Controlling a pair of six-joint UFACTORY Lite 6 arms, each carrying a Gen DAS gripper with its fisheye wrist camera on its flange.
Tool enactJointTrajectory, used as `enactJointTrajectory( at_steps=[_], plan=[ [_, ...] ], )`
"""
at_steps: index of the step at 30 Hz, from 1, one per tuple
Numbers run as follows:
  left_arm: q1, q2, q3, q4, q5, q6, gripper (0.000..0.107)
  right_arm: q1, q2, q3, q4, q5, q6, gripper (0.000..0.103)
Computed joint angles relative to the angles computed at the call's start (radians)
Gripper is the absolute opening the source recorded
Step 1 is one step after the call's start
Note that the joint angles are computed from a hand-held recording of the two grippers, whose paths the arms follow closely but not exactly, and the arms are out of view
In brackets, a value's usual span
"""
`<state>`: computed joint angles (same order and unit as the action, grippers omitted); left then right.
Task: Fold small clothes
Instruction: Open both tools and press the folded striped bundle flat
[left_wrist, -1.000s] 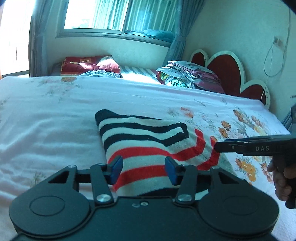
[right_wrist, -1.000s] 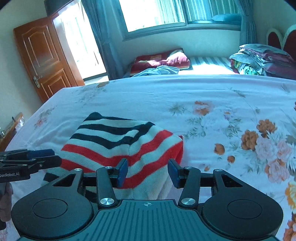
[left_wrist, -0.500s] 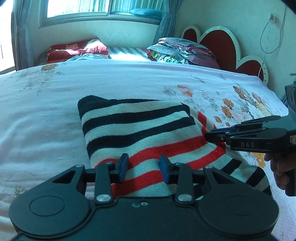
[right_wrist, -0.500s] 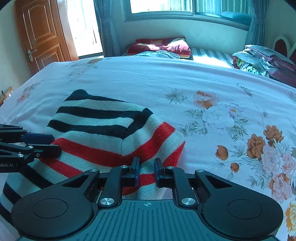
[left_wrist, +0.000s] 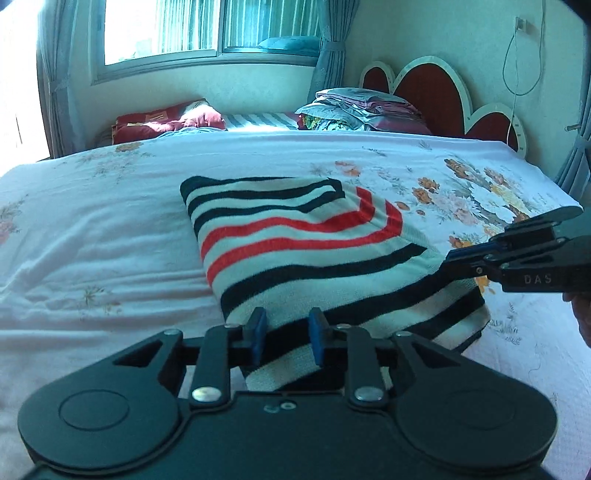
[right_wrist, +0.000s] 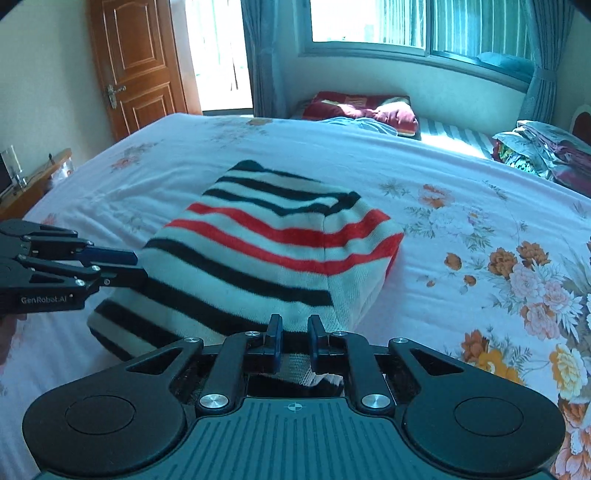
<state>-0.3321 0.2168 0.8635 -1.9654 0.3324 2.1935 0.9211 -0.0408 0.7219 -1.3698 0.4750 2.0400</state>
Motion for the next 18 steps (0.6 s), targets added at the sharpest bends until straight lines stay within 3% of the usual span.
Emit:
enactJointTrajectory(
  at_steps=[3, 5, 7, 11, 15, 18],
  plan=[
    [-0.013, 0.008, -0.022, -0.133, -0.009, 0.116, 0.024, 0.020, 0.039, -0.020, -0.034, 0.023, 0.054, 0.013],
    [-0.035, 0.010, -0.043, -0.285, -0.022, 0.265, 0.024, 0.032, 0.070, -0.016, -0.045, 0.053, 0.049, 0.003],
    [-0.046, 0.016, -0.059, -0.394, -0.017, 0.372, 0.024, 0.020, 0.074, -0.034, -0.096, 0.045, 0.114, 0.000],
    [-0.061, 0.019, -0.089, -0.559, -0.001, 0.530, 0.024, 0.011, 0.063, -0.079, -0.187, 0.047, 0.230, 0.000],
    [-0.078, 0.004, -0.095, -0.612, -0.028, 0.559, 0.024, 0.062, 0.071, -0.022, -0.044, 0.109, 0.073, 0.000],
    [-0.090, -0.007, -0.111, -0.677, -0.033, 0.610, 0.024, 0.126, 0.020, -0.030, -0.097, 0.141, 0.137, 0.000]
  ],
)
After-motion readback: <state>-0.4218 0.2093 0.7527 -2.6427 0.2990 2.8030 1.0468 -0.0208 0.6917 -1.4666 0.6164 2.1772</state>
